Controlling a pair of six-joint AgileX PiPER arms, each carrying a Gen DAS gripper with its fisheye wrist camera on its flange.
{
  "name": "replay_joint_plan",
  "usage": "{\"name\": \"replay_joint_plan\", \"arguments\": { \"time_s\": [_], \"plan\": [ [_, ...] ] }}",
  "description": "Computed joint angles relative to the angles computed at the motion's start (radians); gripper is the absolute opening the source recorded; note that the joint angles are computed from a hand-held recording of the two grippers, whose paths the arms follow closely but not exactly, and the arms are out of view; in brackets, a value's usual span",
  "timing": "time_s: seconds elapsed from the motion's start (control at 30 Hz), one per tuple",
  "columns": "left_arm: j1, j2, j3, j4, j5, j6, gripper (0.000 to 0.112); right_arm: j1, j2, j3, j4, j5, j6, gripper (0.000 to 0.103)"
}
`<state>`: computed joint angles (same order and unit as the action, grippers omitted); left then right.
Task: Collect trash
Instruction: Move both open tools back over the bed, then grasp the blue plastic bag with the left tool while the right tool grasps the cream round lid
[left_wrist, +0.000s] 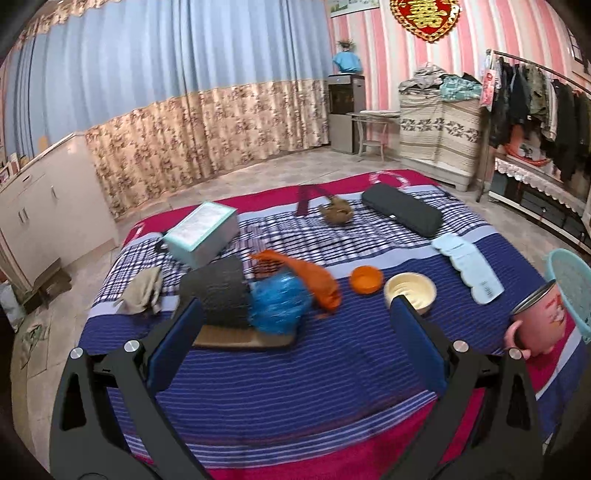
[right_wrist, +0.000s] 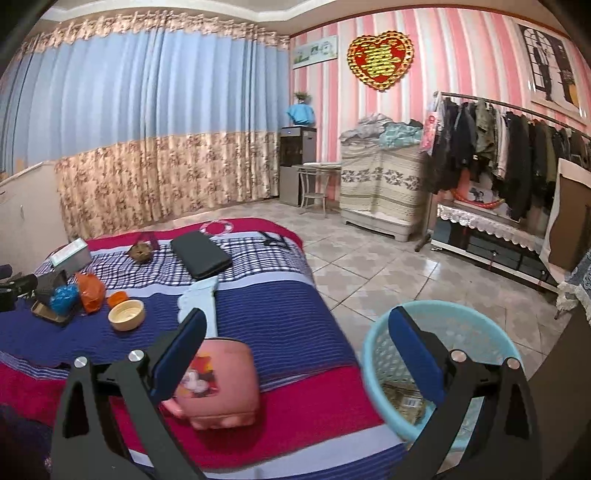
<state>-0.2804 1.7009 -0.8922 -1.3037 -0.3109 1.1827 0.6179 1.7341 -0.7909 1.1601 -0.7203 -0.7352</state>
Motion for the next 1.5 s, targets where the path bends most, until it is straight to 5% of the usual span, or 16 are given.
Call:
{"name": "replay_joint_plan", "arguments": {
  "time_s": [0.57,1.5],
  "plan": [
    [0.131,0.012,0.067,0.315,0.028,-0.299,0.097,0.116,0.116,-0.222,0.150,0.007,-0.215,0.097],
    [0.191,0.169,-0.052,0.451,0.081,-0.396,0.097,0.113,0.354,-0.542,0.296,0.173,-0.477,0.097]
  ]
}}
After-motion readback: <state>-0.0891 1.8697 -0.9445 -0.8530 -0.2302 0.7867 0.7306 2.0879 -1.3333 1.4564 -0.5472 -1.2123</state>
